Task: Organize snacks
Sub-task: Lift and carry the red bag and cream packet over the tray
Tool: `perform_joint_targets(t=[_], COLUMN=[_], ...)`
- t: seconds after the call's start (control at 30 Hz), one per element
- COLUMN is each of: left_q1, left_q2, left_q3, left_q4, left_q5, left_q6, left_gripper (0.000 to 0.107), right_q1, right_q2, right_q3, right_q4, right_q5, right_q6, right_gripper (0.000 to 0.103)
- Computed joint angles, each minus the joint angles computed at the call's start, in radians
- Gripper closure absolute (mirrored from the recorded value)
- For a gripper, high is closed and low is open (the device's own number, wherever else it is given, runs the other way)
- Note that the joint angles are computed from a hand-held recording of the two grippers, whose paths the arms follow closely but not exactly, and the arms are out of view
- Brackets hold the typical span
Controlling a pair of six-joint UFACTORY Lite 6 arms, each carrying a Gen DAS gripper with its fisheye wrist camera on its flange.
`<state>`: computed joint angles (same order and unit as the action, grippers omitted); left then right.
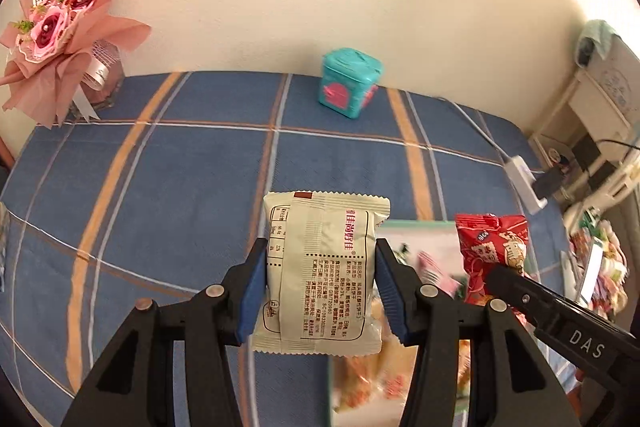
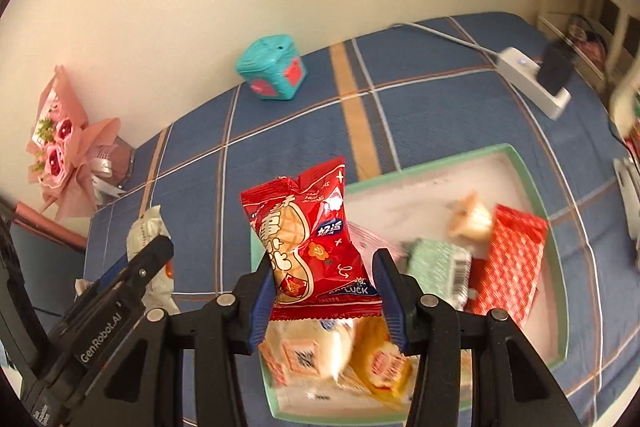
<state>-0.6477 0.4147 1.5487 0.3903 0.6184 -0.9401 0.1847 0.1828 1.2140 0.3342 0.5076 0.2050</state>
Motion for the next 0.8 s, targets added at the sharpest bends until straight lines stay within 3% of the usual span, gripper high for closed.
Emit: perform_joint_targets(t=[0.4, 0.8], left_q1=[-0.18, -0.251], left_q2=[-0.084, -0.018], left_q3=[-0.104, -0.151], left_q4=[0.046, -0.059], left_q5=[-0.005, -0.019], left_q6=[-0.129, -0.088], left_gripper=[0.054, 0.054], right_q1=[-0.064, -0.05], right_q2=[-0.374, -0.388], right_q3=[-0.443, -0.576], right_q4=[-0.021, 0.008], right_q5=[-0.076, -0.14], right_q6=[0.045, 0.023], right_gripper=[0.053, 0.053])
